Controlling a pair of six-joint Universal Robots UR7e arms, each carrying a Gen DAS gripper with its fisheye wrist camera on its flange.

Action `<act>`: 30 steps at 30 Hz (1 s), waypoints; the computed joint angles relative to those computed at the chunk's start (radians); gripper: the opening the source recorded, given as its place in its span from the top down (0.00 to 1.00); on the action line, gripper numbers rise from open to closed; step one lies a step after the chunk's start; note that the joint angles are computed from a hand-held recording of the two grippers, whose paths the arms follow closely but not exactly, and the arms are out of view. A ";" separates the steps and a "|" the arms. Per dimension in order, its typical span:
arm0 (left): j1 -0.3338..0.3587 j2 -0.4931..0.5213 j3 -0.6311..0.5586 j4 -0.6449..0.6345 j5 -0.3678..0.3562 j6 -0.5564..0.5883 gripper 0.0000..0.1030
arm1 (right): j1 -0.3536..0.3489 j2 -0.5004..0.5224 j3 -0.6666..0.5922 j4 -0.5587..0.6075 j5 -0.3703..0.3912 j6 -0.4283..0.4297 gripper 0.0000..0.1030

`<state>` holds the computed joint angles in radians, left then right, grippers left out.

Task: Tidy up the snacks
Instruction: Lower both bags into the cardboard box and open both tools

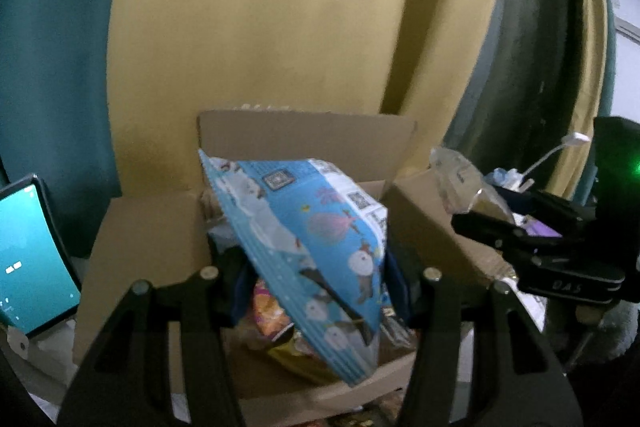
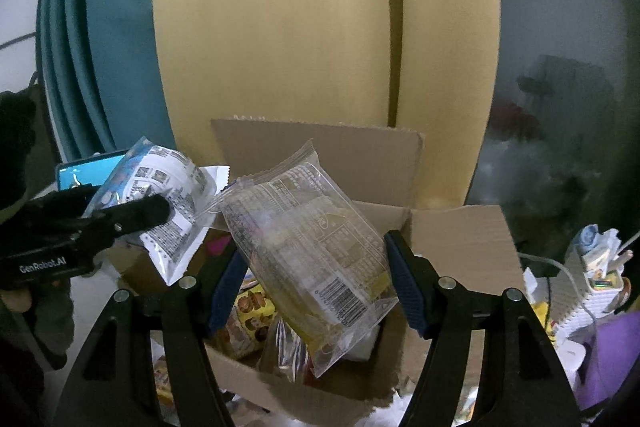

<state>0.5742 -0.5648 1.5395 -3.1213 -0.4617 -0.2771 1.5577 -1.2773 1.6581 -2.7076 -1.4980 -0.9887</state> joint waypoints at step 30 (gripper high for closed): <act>0.115 -0.032 -0.065 0.294 -0.115 -0.205 0.27 | 0.062 0.222 -0.151 -0.010 -0.173 0.056 0.22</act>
